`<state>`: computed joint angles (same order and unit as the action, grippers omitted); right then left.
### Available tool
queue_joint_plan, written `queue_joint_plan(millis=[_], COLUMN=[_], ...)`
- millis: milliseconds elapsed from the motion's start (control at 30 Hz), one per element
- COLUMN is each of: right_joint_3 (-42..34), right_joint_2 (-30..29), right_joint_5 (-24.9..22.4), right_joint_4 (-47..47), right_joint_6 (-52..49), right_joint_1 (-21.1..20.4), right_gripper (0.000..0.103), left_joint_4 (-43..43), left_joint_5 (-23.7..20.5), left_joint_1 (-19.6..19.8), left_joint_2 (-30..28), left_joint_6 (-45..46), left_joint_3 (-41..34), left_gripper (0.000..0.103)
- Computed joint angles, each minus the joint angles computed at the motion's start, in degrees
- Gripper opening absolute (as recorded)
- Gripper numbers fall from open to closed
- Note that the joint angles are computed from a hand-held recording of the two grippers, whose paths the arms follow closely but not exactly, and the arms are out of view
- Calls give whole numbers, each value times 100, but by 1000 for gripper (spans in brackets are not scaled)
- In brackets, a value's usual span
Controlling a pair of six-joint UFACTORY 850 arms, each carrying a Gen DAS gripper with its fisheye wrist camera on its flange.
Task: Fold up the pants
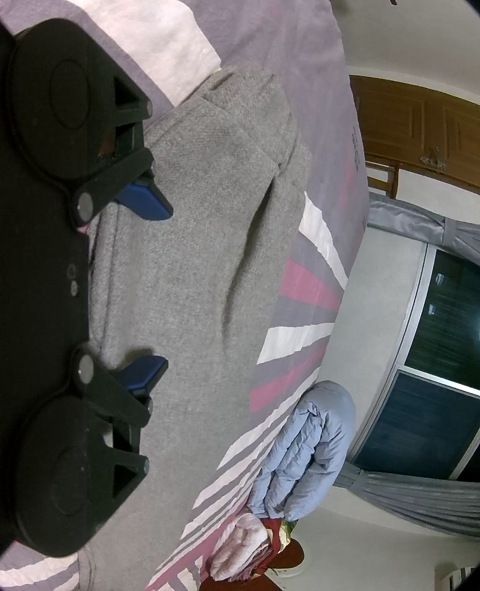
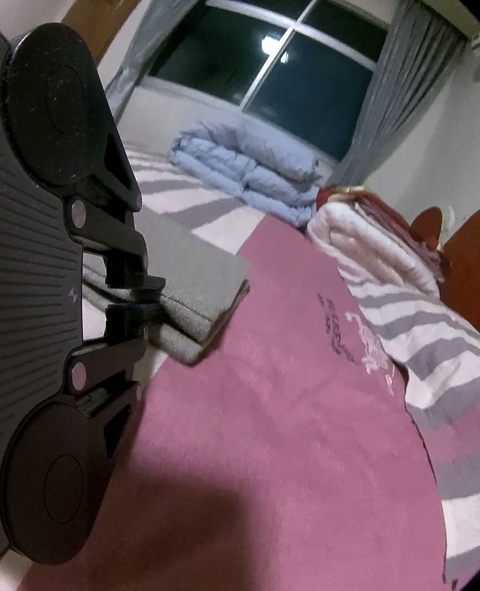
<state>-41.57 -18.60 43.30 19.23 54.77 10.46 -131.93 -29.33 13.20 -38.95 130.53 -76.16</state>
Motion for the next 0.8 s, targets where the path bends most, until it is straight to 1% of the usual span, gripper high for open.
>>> queue_joint_plan(millis=[33, 67, 100, 133, 167, 200, 267, 400, 433, 467, 500, 533, 567, 600, 633, 667, 733, 767, 800], right_joint_3=[10, 87, 186, 259, 346, 399, 437, 131, 17, -154, -306, -548, -741, -831, -866, -873, -812, -787, -772], right_joint_2=[19, 64, 130, 196, 270, 311, 302, 98, 47, 3, -25, -58, -43, 42, 184, 372, 641, 720, 682], right_joint_5=[-75, 26, 150, 217, 265, 295, 378, -9, -177, -474, -743, -1199, -1510, -1581, -1454, -1293, -979, -900, -848], right_joint_4=[-104, -159, -51, 97, 196, 230, 177, -33, -104, -180, -269, -510, -512, -395, -313, -375, -541, -419, -427], right_joint_6=[85, 199, 191, 109, 65, 99, 255, 459, 464, 336, 164, -142, -625, -1164, -1707, -2010, -2203, -2490, -2598], right_joint_1=[-37, -41, 4, 55, 111, 143, 157, -48, -109, -176, -224, -312, -347, -337, -321, -327, -345, -332, -364], right_gripper=[7, 9, 16, 19, 27, 38, 44, 44, 44, 44, 33, 15, 15, 15, 15, 15, 15, 15, 15], left_joint_4=[0, 0, 1, 3, -2, -5, -28, -51, -54, -51, -30, 25, 116, 203, 239, 252, 284, 279, 287], left_joint_5=[0, 0, -4, -12, -7, -4, 6, 15, 21, 24, 29, 42, 71, 101, 114, 112, 90, 87, 79], left_joint_1=[0, 0, 1, 3, 0, -3, -11, -18, -20, -19, -17, -12, -8, -5, -6, -7, -1, -2, -1], left_joint_2=[0, 0, -2, -6, 0, 0, -1, 5, 4, 3, 2, -3, -12, -21, -24, -30, -38, -40, -44], left_joint_6=[0, 0, 2, -1, 2, 11, 62, 100, 105, 109, 94, 48, -20, -72, -79, -79, -103, -84, -77], left_joint_3=[0, 0, -1, -4, 2, 1, 2, 7, 4, 4, 1, -12, -39, -66, -78, -85, -90, -86, -87], left_gripper=[73, 73, 73, 73, 73, 74, 74, 75, 75, 75, 75, 75, 75, 75, 75, 75, 75, 75, 75])
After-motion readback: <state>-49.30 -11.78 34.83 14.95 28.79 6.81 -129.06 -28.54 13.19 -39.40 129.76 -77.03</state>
